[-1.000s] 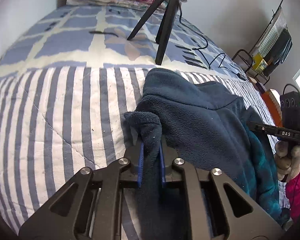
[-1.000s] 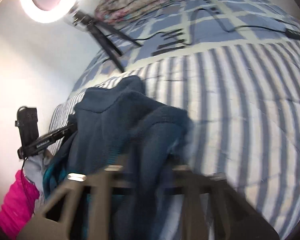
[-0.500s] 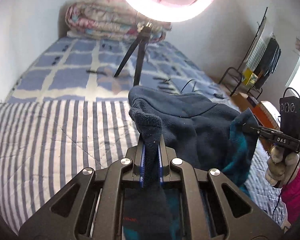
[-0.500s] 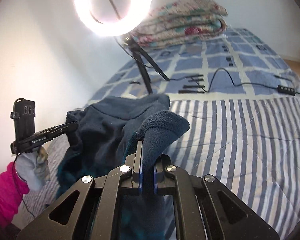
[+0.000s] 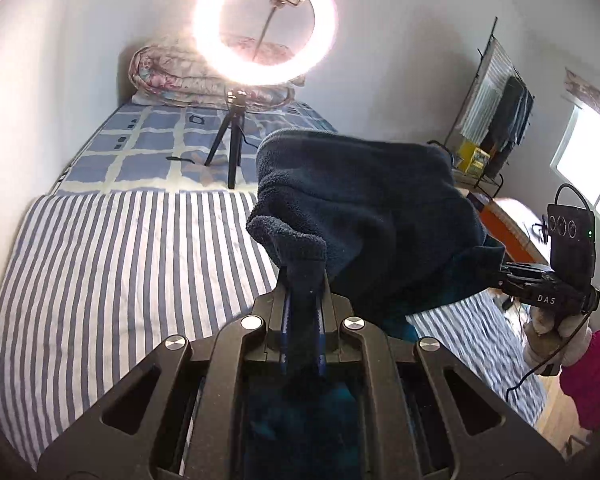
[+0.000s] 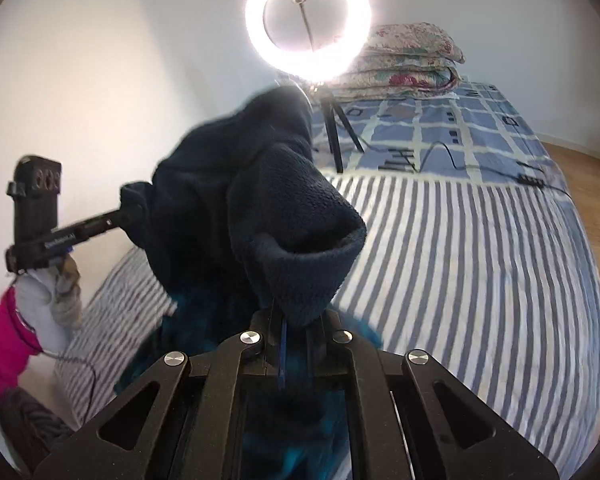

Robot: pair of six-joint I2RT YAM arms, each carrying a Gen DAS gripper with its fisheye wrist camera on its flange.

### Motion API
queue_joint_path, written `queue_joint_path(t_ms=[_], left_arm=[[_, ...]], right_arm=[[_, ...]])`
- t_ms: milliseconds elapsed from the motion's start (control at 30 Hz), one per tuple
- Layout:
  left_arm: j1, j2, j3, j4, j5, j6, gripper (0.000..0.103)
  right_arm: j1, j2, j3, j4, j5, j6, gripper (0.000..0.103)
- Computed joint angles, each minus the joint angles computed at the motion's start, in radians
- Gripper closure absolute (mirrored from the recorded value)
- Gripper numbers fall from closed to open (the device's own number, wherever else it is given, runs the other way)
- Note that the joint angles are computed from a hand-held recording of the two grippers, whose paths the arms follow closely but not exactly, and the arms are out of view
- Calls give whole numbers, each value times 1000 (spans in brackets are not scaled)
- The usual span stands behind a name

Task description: Fold large clothes

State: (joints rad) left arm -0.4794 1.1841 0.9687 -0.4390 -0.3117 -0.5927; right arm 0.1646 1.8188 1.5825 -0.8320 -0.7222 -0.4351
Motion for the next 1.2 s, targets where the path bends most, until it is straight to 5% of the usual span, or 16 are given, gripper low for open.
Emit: queue_joint_path(t_ms=[400,600,833,1033,1100,1200], left_arm=[[-534,-105,-155,-264,-331,-451,95],[-687,-92,-207,-340,-369,-673,95],[-859,-23,-143,-455,-383,-778,94],[-1060,-87,-101,-626,-441,-995,68],[-1122,-145,-107,-687,-483,-1107,51],[-1074,-270,-163,-682,-496,-1166,41]], right_arm=[[-102,-394,-517,10,31,-95,98],[-59,-557,-682,38,115,-96,98],[-81,-619,-725,22,188,-157,95],[-230,-661,-704,-132,177,-355,90],[-327,-626,-672,-205,124,-411,88],[-449,-503,-594,-332,2,-429,60]])
